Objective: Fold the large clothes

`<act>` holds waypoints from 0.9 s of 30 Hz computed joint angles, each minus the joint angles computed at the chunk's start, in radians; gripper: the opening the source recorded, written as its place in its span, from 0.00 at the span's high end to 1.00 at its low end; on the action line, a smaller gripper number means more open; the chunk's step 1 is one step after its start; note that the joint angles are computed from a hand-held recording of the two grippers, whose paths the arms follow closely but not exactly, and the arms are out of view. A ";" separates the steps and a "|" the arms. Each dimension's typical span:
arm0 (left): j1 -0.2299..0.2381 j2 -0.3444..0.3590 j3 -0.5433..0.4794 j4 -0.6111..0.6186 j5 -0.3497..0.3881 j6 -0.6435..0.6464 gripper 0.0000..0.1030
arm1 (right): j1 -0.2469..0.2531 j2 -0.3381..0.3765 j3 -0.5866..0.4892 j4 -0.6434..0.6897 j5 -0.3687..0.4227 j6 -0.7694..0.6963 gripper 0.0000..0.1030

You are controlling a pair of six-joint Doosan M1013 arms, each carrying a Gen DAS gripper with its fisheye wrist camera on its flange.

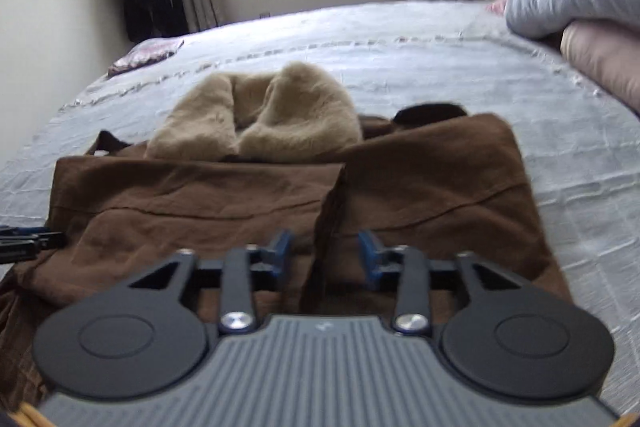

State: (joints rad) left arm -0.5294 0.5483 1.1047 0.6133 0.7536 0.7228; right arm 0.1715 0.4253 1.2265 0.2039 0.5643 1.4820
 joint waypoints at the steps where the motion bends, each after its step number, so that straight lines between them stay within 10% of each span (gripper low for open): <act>1: -0.003 -0.009 0.015 0.047 -0.038 -0.032 0.59 | -0.001 -0.005 0.004 0.029 -0.018 -0.026 0.52; 15: -0.003 -0.010 0.055 0.112 -0.057 -0.186 0.47 | 0.091 0.057 -0.011 -0.263 -0.055 -0.022 0.53; 27: -0.075 -0.234 0.275 0.076 0.004 -0.273 0.06 | 0.042 -0.156 0.147 -0.023 0.008 -0.253 0.08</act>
State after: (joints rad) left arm -0.6041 0.3141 1.3800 0.6897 0.7575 0.4497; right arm 0.2131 0.2688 1.3739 0.1812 0.5722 1.2294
